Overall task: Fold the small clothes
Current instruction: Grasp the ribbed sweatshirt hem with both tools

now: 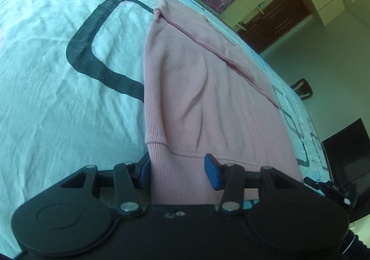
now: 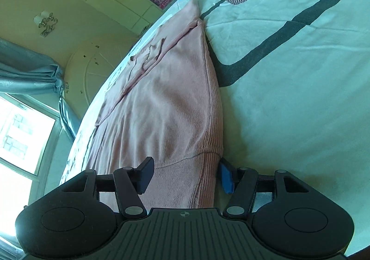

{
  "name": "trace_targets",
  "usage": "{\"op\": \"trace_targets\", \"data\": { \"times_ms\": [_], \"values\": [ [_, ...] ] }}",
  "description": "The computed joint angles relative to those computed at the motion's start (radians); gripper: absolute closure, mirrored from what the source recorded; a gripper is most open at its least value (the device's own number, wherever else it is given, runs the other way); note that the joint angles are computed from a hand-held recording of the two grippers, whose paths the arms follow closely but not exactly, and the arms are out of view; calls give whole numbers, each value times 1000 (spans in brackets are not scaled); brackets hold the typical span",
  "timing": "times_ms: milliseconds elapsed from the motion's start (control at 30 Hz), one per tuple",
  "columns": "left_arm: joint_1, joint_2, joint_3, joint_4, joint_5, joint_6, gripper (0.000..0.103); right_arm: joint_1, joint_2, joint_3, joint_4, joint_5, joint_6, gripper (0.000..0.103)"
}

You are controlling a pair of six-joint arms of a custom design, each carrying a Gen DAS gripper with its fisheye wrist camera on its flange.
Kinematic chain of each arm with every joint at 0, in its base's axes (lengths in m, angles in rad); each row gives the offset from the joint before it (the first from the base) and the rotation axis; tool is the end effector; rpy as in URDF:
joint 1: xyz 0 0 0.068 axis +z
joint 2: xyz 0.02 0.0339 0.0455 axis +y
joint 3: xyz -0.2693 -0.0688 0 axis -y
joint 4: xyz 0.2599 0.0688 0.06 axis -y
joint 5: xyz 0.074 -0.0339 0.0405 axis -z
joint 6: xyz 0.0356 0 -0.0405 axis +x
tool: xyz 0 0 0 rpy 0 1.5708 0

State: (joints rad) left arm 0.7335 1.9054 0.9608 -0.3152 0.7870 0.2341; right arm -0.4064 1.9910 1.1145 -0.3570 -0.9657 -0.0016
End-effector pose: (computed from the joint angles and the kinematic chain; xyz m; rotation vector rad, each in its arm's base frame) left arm 0.2692 0.2087 0.0981 -0.4451 2.3825 -0.7125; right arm 0.3546 -0.1207 0.1091 0.2717 2.3858 1.1453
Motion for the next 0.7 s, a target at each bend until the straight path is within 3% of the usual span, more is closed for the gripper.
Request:
{"op": "trace_targets", "data": {
  "times_ms": [100, 167, 200, 267, 300, 367, 500, 700],
  "values": [
    [-20, 26, 25, 21, -31, -38, 87, 0, 52, 27, 41, 0, 87, 76],
    [-47, 23, 22, 49, -71, -51, 97, 8, 56, 42, 25, -1, 60, 77],
    [-56, 3, 5, 71, -86, -56, 98, 8, 55, 47, 18, -13, 44, 87],
    [-40, -72, -68, 153, -39, -71, 99, -19, 14, -4, 107, -79, 88, 90],
    [-19, -98, -93, 185, -6, -90, 99, -41, -8, -34, 169, -128, 129, 96],
    [-1, -133, -108, 175, -37, -75, 99, -69, -38, -63, 218, -180, 148, 96],
    [-14, -84, -97, 151, -103, -2, 99, -42, 3, -7, 64, -119, 0, 96],
    [13, -5, -71, 194, -30, -93, 93, -17, 88, 20, 62, -79, 51, 93]
  ]
}}
